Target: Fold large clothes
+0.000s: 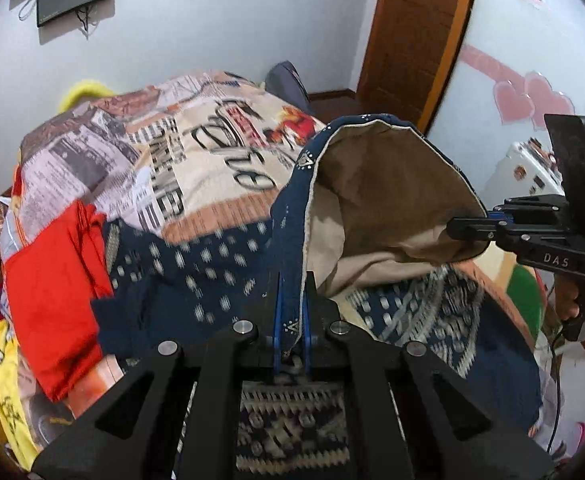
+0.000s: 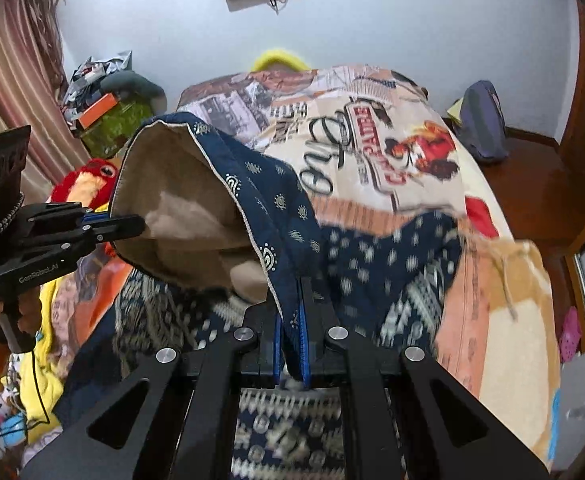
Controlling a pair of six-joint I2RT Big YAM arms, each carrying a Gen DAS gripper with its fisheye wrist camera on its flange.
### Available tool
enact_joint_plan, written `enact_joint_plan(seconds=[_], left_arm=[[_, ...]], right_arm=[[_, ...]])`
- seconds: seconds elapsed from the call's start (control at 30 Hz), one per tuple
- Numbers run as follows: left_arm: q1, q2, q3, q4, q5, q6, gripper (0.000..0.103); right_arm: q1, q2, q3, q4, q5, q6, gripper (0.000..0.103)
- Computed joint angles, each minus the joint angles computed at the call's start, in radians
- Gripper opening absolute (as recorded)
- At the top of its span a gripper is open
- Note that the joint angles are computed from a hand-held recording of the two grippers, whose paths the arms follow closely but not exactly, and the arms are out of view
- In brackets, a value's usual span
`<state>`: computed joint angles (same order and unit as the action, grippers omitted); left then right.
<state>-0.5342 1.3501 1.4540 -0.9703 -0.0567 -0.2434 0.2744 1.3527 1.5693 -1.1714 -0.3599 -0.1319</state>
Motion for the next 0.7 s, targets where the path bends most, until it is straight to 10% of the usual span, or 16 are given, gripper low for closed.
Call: enact_joint_plan(seconds=[0.7], left_arm=[[-0.095,-0.165,-0.191,-0.072,-0.044,-0.049,0.017]], right_arm=[[-0.011,-0.162,-0.189,-0.083,0.025,-0.035,0.008]])
